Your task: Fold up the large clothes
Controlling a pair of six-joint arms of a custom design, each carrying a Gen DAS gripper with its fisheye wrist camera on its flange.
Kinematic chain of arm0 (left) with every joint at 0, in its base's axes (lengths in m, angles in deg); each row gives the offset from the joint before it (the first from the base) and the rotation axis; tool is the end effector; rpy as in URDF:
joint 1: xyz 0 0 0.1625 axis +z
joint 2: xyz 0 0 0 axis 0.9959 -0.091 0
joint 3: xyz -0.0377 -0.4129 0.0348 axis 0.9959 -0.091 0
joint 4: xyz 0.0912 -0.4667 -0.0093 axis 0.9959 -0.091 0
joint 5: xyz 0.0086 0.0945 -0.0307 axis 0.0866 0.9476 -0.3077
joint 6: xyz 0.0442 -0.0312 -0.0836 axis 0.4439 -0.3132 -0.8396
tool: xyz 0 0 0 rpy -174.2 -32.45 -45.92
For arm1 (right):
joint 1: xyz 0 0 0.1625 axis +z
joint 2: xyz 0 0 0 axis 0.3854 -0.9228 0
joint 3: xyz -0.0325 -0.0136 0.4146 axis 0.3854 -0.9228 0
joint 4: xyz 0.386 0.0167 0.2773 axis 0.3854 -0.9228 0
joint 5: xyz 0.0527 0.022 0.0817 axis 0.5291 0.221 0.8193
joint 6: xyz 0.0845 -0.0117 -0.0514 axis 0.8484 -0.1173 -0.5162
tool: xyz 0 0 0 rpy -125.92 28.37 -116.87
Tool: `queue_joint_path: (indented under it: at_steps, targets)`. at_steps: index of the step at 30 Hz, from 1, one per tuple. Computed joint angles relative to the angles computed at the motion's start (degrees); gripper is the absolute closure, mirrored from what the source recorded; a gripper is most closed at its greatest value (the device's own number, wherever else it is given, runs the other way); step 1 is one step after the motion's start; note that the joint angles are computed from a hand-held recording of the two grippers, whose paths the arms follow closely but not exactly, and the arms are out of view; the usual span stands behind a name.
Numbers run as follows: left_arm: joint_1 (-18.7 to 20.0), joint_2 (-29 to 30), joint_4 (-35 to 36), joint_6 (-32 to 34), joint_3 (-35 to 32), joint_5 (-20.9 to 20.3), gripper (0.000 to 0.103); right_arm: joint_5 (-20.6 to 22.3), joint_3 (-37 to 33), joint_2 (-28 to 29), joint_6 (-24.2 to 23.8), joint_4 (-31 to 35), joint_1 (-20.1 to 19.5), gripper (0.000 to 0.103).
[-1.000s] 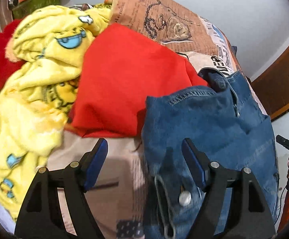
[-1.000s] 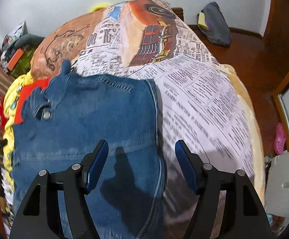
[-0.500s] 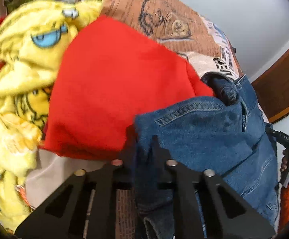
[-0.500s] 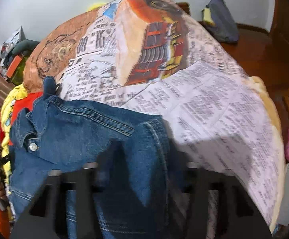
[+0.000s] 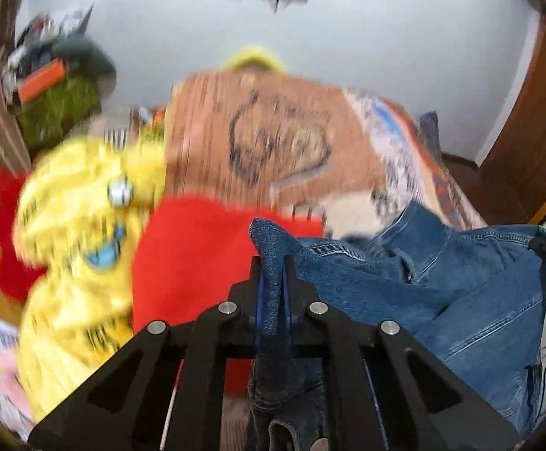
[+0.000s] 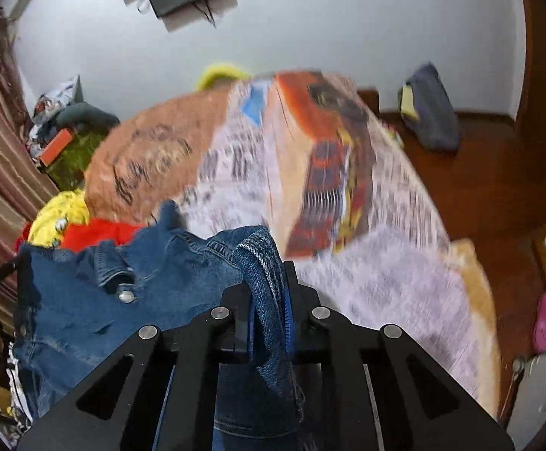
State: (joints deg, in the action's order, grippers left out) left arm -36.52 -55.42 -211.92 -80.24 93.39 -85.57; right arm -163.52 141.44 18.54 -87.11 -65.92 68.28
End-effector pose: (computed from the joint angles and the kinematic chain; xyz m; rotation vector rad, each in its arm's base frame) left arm -0.2763 -0.6469 0.2169 -0.0515 2.1433 -1.0568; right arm 0.1294 -0.7349 0.3749 0.8237 -2.6256 0.6565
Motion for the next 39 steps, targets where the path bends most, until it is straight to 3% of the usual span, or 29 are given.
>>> queue_joint_path:
  at_steps: [3,5,11,16,20,23,31,39]
  targets:
    - [0.57,3.55,-4.81,7.07,-4.91,2.27,0.096,0.03,-2.16,2.0,0.67,-1.92,0.85,0.093]
    - [1.95,6.16,-3.87,8.31,-8.85,3.0,0.096,-1.48,-4.39,4.44,1.48,-2.49,1.19,0.093]
    - [6.42,9.6,7.18,1.79,-13.9,3.92,0.095,-7.88,-9.66,10.67,4.34,-0.97,0.1,0.093]
    - [9.53,9.71,5.98,1.63,-13.25,0.67,0.094,-9.66,-11.56,12.92,4.57,0.66,-1.44,0.092]
    - [11.32,10.57,21.05,-8.73,-15.57,2.29,0.094,-11.39,-11.45,13.92,4.12,0.1,-1.83,0.09]
    - [12.37,9.65,20.29,-9.21,-14.37,-0.69,0.094,-12.19,-10.53,13.67,2.99,-1.04,-1.7,0.086]
    - [9.85,6.09,18.73,-7.7,-9.66,-1.05,0.094,-11.82,-7.1,9.64,2.74,-0.97,-0.61,0.084]
    - [3.29,1.01,17.93,-5.08,-4.44,-1.04,0.091,-8.2,0.97,0.46,-1.08,-2.42,1.76,0.079]
